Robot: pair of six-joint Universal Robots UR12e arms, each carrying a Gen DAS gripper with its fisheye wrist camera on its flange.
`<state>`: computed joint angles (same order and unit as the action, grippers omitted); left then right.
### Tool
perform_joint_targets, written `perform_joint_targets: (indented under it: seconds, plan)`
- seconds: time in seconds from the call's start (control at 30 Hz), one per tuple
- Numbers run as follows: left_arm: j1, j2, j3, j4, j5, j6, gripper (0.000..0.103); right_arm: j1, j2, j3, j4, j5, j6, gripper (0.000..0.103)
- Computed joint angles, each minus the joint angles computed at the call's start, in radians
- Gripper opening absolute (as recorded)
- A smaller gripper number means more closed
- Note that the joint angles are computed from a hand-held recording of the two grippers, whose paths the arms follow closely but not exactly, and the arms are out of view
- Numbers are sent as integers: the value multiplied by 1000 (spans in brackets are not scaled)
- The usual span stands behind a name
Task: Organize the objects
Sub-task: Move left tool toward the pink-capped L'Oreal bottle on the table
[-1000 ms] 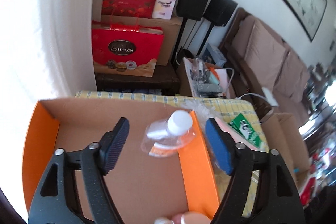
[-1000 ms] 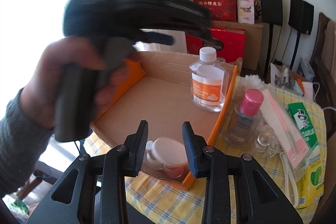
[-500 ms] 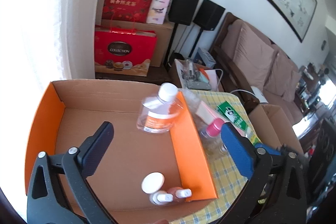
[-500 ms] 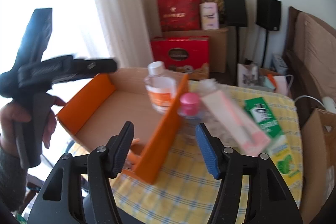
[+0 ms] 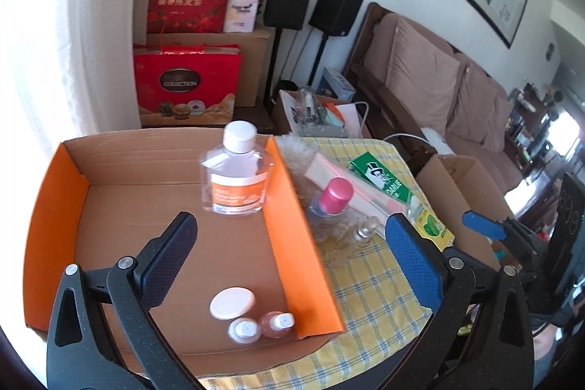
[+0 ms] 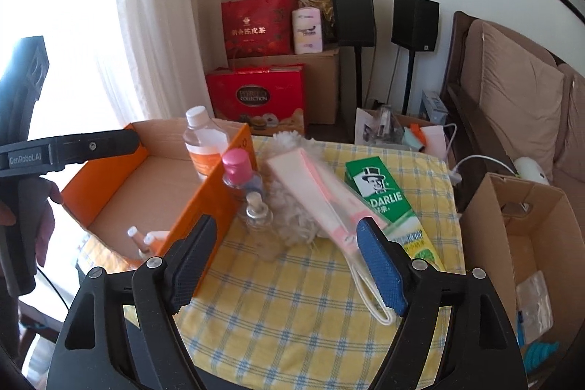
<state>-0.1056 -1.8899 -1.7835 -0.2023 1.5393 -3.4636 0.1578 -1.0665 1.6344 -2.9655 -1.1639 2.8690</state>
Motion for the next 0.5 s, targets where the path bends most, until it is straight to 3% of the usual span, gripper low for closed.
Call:
perform_joint_targets:
  seconds: [0.17, 0.3, 0.4, 0.5]
  plan:
    - [-16, -26, 43, -37, 4, 28, 102, 6, 10, -4, 3, -6, -19, 80]
    - [-19, -50, 87, -93, -9, 30, 91, 13, 29, -20, 16, 8, -29, 78]
    - [-19, -73, 119, -123, -28, 32, 78, 20, 45, -40, 36, 18, -32, 71]
    - [-21, -95, 151, -159, -34, 33, 73, 27, 62, -57, 44, 25, -38, 65]
